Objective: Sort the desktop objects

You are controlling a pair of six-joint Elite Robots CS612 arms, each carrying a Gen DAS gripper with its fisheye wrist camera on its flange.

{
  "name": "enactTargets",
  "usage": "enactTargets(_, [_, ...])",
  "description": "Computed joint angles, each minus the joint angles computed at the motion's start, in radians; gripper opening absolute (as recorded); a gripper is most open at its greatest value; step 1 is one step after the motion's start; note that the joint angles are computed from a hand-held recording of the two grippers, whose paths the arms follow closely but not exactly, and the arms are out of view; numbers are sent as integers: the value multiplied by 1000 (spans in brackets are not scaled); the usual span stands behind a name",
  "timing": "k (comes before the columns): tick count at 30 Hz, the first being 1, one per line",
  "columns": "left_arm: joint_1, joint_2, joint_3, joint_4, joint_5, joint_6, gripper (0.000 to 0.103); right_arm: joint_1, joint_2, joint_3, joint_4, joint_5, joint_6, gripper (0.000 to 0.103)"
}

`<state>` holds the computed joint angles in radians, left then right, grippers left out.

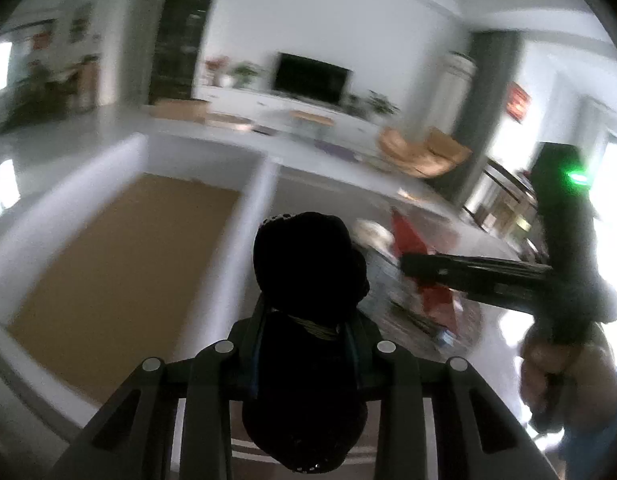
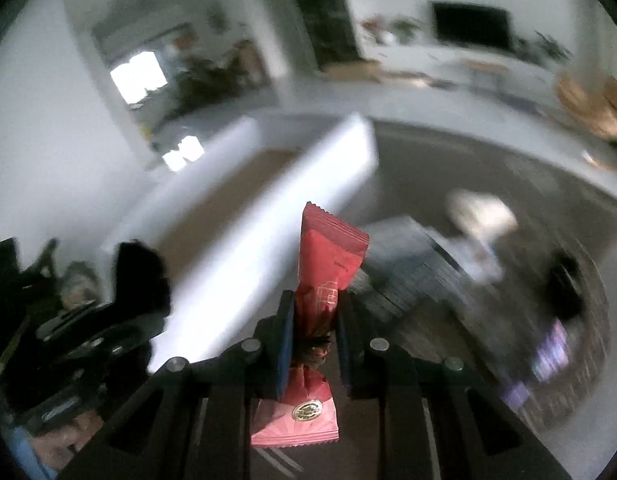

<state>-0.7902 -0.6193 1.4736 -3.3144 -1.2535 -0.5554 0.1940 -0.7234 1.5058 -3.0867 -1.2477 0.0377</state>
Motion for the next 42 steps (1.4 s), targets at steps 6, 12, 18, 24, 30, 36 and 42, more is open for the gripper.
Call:
enactTargets(6, [94, -40, 49, 140, 39, -114, 32, 99, 94, -217, 55, 93, -82, 20])
enactTargets(12, [148, -34, 47, 322, 3, -189, 36, 159, 212, -414, 274, 3, -157, 22])
enactTargets(18, [124, -32, 72, 331, 86, -228, 70, 162, 228, -417, 266, -18, -169, 71])
enactTargets(24, [67, -47, 65, 219, 150, -138, 70, 118, 141, -205, -85, -32, -95, 86])
enactTargets(30, [-34, -19, 26, 75, -11, 33, 102, 55, 40, 81, -349, -220, -74, 93])
enactTargets(36, [-83, 128, -179, 257, -146, 88, 103, -17, -6, 299, -332, -448, -46, 95])
enactTargets(42, [-102, 246, -372, 473, -92, 131, 103, -54, 10, 312, -212, -501, 56, 95])
